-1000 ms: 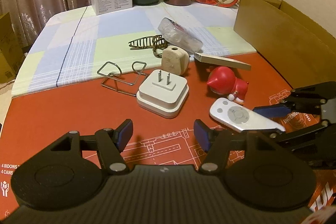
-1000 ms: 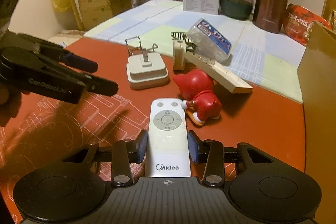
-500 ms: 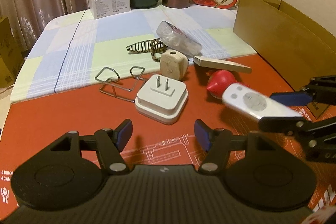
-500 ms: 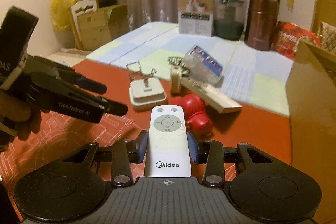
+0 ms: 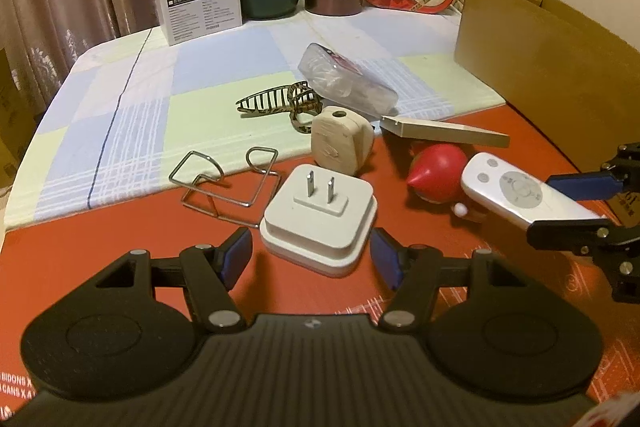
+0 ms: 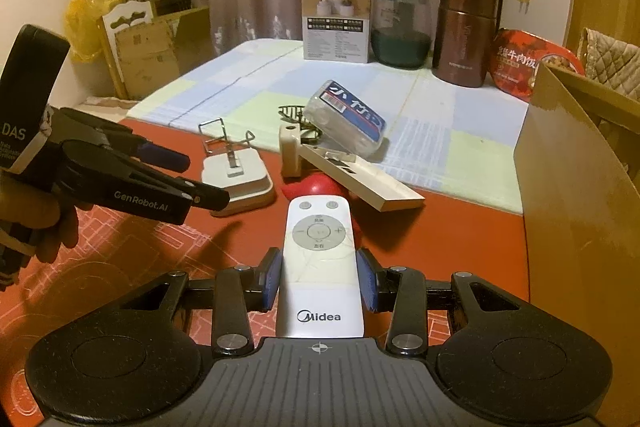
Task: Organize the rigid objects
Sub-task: 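Grasp the white Midea remote with the right tool while the left tool grasps the white plug adapter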
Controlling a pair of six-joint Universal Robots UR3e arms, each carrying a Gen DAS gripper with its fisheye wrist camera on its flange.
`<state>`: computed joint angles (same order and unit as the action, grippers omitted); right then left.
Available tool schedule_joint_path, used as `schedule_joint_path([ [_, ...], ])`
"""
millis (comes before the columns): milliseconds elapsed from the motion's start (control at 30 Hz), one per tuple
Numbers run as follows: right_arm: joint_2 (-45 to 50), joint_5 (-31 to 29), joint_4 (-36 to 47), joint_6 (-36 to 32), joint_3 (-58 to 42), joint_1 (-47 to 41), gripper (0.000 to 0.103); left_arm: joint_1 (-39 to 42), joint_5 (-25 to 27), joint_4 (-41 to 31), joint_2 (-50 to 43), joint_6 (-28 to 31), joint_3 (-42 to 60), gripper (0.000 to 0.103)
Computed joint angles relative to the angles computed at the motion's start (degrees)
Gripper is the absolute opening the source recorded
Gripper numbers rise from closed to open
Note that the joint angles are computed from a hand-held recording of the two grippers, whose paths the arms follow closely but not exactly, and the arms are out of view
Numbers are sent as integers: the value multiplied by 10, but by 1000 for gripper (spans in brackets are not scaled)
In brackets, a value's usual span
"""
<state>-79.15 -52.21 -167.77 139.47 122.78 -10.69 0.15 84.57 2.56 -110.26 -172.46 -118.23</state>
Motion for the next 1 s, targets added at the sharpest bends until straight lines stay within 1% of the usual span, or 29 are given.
schedule_joint_path([
  [133, 16, -9, -14, 12, -9, 4, 37, 4, -10, 5, -23, 12, 18, 62],
  [200, 19, -10, -15, 14, -13, 5, 37, 6, -16, 8, -33, 22, 26, 65],
  [333, 21, -10, -16, 15, -15, 5, 37, 7, -26, 12, -51, 34, 38, 65],
  [433, 22, -10, -15, 17, -19, 5, 37, 1, -24, 17, -64, 45, 48, 64],
  [533, 21, -10, -14, 18, -19, 4, 37, -4, -23, 1, -59, 36, 49, 61],
  [633, 18, -8, -9, 20, -19, 2, 37, -14, -16, -19, -38, 27, 38, 61],
  [767, -1, -3, 5, 14, -9, -7, 37, -37, 2, -43, 13, -17, -5, 61],
  [833, -15, -3, 14, 9, 0, -13, 37, -58, 21, -54, 39, -45, -27, 61],
  [900, -35, -8, 27, 3, 14, -19, 37, -79, 36, -65, 56, -58, -44, 60],
  [933, -46, -13, 39, -2, 20, -23, 37, -88, 38, -71, 63, -62, -52, 61],
  [967, -57, -17, 48, -6, 26, -26, 37, -99, 45, -60, 68, -63, -64, 64],
  [1000, -67, -21, 56, -11, 33, -30, 37, -110, 55, -62, 70, -62, -66, 70],
])
